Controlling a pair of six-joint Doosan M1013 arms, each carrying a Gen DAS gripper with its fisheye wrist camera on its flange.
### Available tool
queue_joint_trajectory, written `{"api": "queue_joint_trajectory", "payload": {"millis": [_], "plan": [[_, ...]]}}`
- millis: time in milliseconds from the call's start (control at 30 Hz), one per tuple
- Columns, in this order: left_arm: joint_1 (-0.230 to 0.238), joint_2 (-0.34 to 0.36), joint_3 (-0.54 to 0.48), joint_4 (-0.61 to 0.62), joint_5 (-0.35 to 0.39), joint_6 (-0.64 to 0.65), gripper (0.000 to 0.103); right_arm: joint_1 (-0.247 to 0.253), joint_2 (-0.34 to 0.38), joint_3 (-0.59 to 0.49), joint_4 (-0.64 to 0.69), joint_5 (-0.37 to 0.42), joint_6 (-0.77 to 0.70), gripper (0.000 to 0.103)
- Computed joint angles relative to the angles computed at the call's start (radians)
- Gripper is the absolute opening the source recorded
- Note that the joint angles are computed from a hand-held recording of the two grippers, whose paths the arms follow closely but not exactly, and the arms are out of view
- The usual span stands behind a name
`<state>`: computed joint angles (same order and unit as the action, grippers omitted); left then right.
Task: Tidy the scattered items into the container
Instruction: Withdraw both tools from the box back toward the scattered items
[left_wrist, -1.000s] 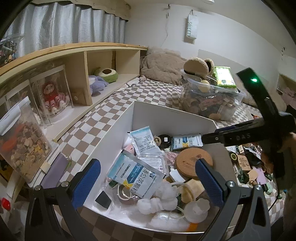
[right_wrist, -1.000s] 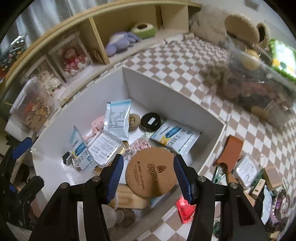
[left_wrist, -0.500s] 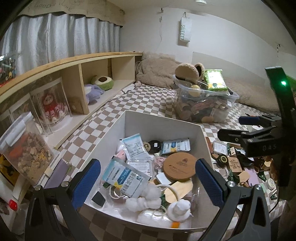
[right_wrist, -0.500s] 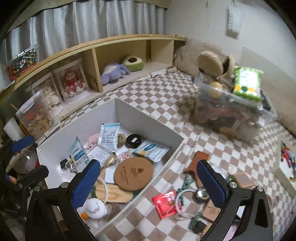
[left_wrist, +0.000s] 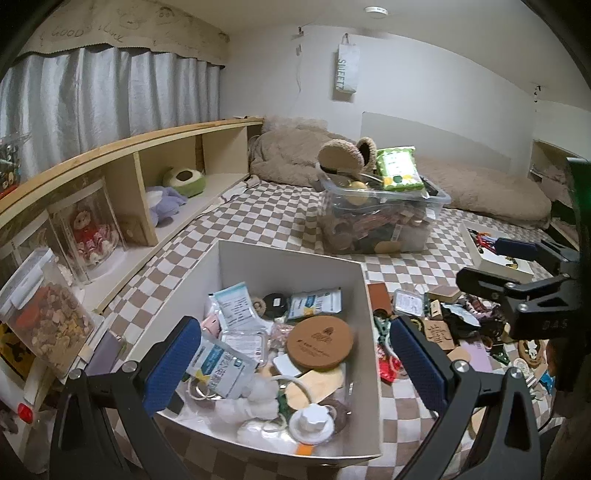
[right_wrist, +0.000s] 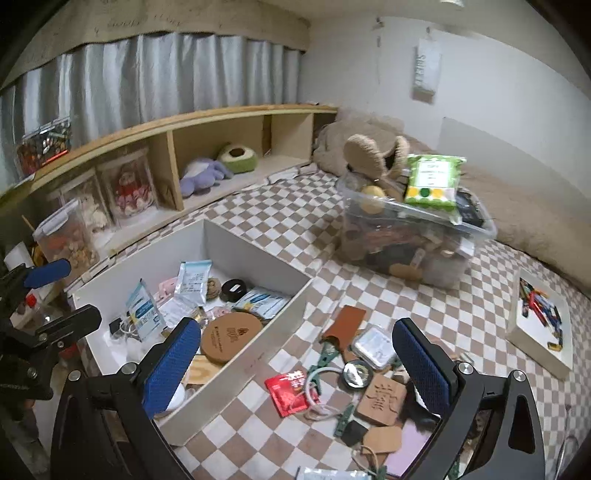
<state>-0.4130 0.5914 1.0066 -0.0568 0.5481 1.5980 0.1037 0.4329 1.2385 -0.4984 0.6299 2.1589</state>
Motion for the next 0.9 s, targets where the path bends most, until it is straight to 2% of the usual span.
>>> {"api": "queue_joint_trajectory", "payload": {"millis": [367, 900], "plan": [[-0.028, 0.008, -0.013, -0.059, 0.013, 0.055, 0.103, -0.005, -0.077, 0.104, -0.127, -0.017, 0.165, 0.103], [-0.073, 0.031, -0.046, -0.118, 0.025, 0.135, 0.103, -0.030, -0.151, 0.229, -0.320, 0.020, 0.385, 0.103]]}}
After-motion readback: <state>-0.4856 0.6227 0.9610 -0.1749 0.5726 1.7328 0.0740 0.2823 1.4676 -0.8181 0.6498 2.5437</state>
